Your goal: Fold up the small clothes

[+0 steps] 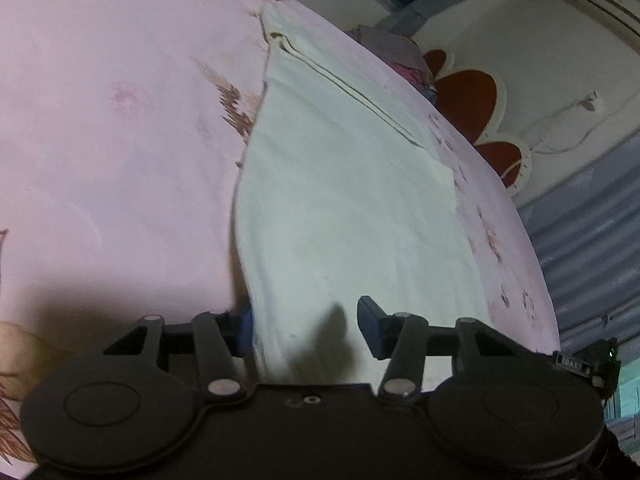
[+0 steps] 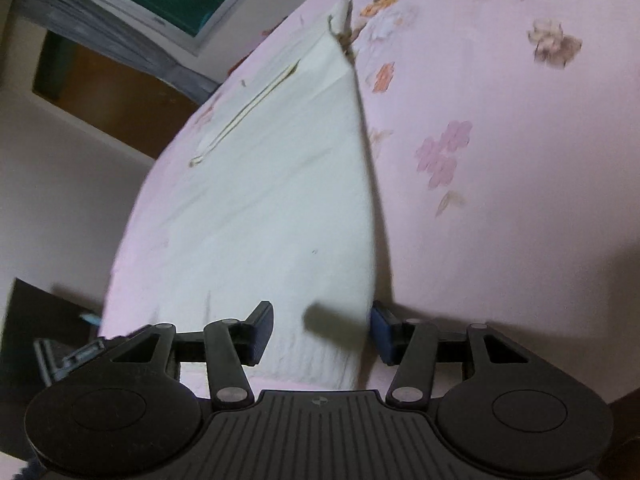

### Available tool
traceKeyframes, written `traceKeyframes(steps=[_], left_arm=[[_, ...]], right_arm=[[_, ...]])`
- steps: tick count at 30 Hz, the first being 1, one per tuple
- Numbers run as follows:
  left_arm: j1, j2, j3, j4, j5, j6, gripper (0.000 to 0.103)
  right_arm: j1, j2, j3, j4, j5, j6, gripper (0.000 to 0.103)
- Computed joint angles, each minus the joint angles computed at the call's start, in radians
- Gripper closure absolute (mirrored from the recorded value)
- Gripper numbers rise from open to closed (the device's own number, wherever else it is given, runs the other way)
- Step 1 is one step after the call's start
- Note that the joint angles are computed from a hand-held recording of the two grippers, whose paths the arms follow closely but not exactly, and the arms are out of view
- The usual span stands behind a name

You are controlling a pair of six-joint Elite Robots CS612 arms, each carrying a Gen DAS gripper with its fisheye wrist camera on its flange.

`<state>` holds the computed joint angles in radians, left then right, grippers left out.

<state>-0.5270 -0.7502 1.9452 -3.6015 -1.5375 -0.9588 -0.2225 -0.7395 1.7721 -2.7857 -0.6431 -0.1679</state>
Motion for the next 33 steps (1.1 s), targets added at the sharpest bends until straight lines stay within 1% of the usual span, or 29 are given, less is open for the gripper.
traceKeyframes(steps=[1,2,3,4,5,7,10,11,13,15,17,19,21,22,23,24,25,26,27,28,29,30,31,32,33], left_arm=[[0.000,0.000,-0.006,0.019,0.000,0.020,0.092],[-0.001,0.000,-0.013,0.037,0.006,0.036,0.099],[-0.005,0.004,-0.015,0.024,0.033,0.031,0.099],[-0.012,0.015,-0.022,-0.013,0.069,0.002,0.100],[-0.010,0.022,-0.026,-0.053,0.092,-0.021,0.100],[-0.001,0.025,-0.044,-0.098,0.129,-0.021,0.100],[0.038,0.042,-0.128,-0.111,0.139,0.020,0.100],[0.059,0.053,-0.173,-0.104,0.132,0.030,0.100],[0.095,0.079,-0.261,-0.077,0.123,0.033,0.100],[0.130,0.109,-0.352,-0.040,0.098,0.042,0.100],[0.159,0.144,-0.455,0.039,0.075,0.079,0.100],[0.188,0.187,-0.562,0.118,0.038,0.102,0.100],[0.209,0.227,-0.649,0.200,0.010,0.115,0.100],[0.224,0.251,-0.705,0.262,-0.008,0.119,0.100],[0.231,0.273,-0.750,0.321,-0.019,0.120,0.100],[0.238,0.294,-0.788,0.361,-0.038,0.128,0.099],[0.246,0.313,-0.821,0.405,-0.061,0.147,0.097],[0.252,0.329,-0.852,0.438,-0.065,0.156,0.093],[0.253,0.335,-0.858,0.430,-0.047,0.151,0.076],[0.258,0.342,-0.854,0.380,-0.027,0.136,0.057],[0.260,0.344,-0.844,0.327,-0.009,0.125,0.050],[0.259,0.340,-0.829,0.303,0.008,0.128,0.043],[0.260,0.336,-0.822,0.305,0.008,0.147,0.044],[0.263,0.333,-0.821,0.324,-0.007,0.175,0.047],[0.264,0.333,-0.827,0.362,-0.028,0.216,0.053]], right_arm=[[0.000,0.002,-0.007,0.023,0.015,-0.013,0.068],[0.002,0.005,-0.018,0.050,0.024,-0.037,0.100],[0.005,0.007,-0.026,0.050,0.023,-0.033,0.100],[0.007,0.013,-0.032,0.008,0.024,-0.008,0.100],[0.006,0.020,-0.039,-0.048,0.035,0.033,0.101],[0.007,0.035,-0.069,-0.129,0.067,0.107,0.101],[0.028,0.069,-0.170,-0.248,0.081,0.200,0.101],[0.036,0.084,-0.205,-0.278,0.082,0.234,0.101],[0.060,0.133,-0.322,-0.337,0.059,0.347,0.101],[0.080,0.185,-0.441,-0.349,0.033,0.432,0.101],[0.104,0.246,-0.581,-0.305,-0.014,0.481,0.101],[0.119,0.304,-0.699,-0.254,-0.046,0.520,0.101],[0.131,0.372,-0.835,-0.174,-0.070,0.569,0.101],[0.135,0.400,-0.889,-0.137,-0.076,0.588,0.101],[0.141,0.431,-0.948,-0.089,-0.089,0.608,0.100],[0.147,0.472,-1.026,-0.026,-0.101,0.622,0.100],[0.149,0.501,-1.081,0.020,-0.099,0.626,0.100],[0.151,0.540,-1.151,0.058,-0.093,0.642,0.098],[0.152,0.573,-1.210,0.079,-0.112,0.664,0.091],[0.155,0.581,-1.227,0.070,-0.160,0.694,0.046],[0.154,0.578,-1.215,0.020,-0.222,0.726,0.018],[0.152,0.580,-1.207,-0.051,-0.242,0.735,0.018],[0.147,0.581,-1.203,-0.079,-0.224,0.709,0.018],[0.145,0.574,-1.194,-0.066,-0.219,0.660,0.019],[0.146,0.565,-1.182,-0.045,-0.218,0.593,0.022]])
